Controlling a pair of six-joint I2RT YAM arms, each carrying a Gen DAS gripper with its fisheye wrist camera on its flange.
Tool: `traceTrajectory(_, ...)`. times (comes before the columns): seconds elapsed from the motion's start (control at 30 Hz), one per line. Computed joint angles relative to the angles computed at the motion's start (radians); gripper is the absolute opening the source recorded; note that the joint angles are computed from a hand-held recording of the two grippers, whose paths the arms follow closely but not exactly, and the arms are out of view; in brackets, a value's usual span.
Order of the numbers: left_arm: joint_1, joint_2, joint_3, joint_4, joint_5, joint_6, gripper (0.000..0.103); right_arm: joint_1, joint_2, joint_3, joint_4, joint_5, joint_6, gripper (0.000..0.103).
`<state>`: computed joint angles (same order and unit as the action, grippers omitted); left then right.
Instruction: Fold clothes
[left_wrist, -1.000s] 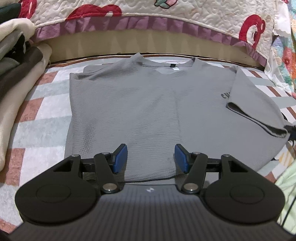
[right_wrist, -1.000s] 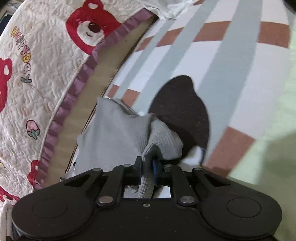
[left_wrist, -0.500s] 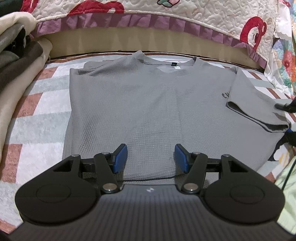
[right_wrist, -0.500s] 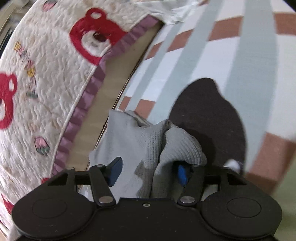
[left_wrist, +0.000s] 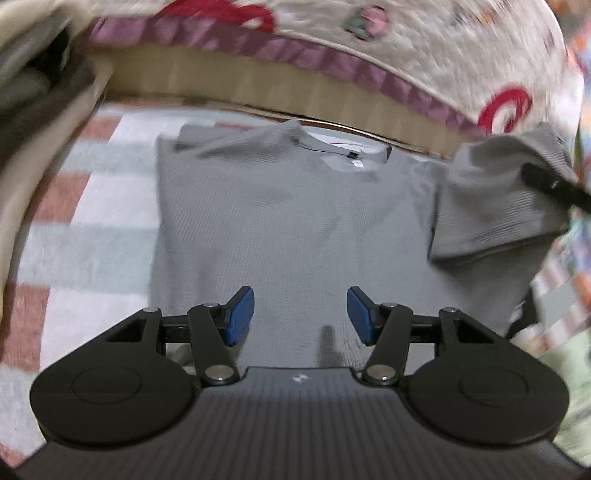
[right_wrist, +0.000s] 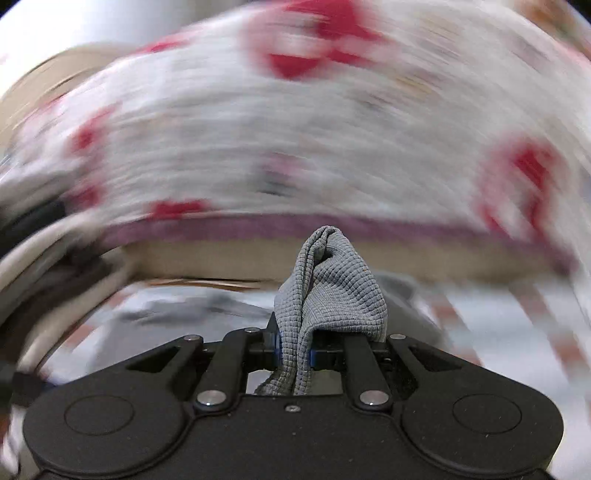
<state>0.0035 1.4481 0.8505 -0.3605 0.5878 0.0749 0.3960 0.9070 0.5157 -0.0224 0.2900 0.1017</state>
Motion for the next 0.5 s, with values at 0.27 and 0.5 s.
traceTrajectory(0.27,0.254,0.031,-0.032,-0.062,0.184,0.093,0.053,0.332,0.579,0.181,0.103,-0.067,-0.234,0.016)
traceTrajectory(0.5,0.248,0.057,-0.053,-0.009,0.244,0.128,0.053,0.339,0.577,0.148,0.095,-0.075,-0.227,0.019)
